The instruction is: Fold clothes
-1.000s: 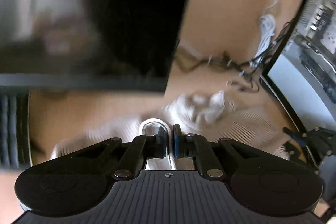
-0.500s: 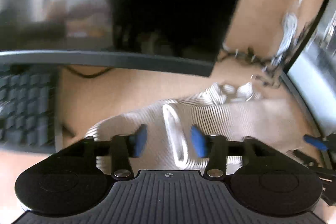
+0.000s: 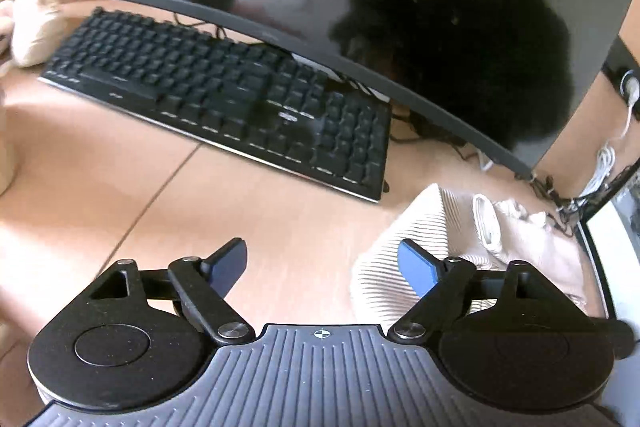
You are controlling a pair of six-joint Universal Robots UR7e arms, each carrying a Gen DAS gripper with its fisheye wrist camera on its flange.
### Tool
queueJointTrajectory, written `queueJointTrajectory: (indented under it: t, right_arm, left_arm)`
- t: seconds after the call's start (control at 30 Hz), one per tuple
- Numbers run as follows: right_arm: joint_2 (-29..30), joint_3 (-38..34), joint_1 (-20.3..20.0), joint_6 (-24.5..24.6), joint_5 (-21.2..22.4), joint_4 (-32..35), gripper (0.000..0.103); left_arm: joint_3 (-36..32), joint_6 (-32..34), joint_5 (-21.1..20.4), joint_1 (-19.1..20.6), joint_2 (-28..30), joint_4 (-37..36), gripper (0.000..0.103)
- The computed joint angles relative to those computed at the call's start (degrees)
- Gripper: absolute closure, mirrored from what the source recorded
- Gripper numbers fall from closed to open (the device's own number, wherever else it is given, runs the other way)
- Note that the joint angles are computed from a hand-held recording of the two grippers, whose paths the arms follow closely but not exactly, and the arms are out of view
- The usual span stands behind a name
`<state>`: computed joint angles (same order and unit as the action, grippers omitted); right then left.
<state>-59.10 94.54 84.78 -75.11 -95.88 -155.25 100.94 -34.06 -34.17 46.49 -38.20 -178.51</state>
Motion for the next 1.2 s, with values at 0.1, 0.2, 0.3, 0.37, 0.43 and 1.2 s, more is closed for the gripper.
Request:
queueJointTrajectory:
  t: [0.1,0.2,0.3,0.37,0.43,1.2]
  right_arm:
    - [3.06,0.62,1.18,-1.36,-3.25,-4.95,0.063]
    - [4.99,0.19,1.99,-2.69,-4.06,-8.54,0.073]
    - [5.09,0.31,2.19,-6.74,-1.5,-13.37,0.098]
    - [4.41,-0.87,2.07,-8.15,0.86,-16.14,0.098]
    - [4.17,-3.11,1.63,-9.68,2.81,-21.27,0.098]
    - [3.84,-18.97,-6.75,1.26,-13.67,-20.35,0.064]
  left_arm:
    - [0.77,0.8,-1.71,-0.41,0.24,-3.08,0.009]
    - [-0.24,2.47,-4.4,-0.13,1.53,-5.31,0.009]
    - [-2.39,4.76,-7.2,0.16,3.06,-6.12,0.009]
    - [-4.19,7.02,-9.48,0.44,4.05,-6.54,0.008]
    - [-6.76,9.16,-12.3,0.95,5.32,-6.16,0.007]
    - [-46.96,20.34,-30.87,3.48,26.64,24.71,0.004]
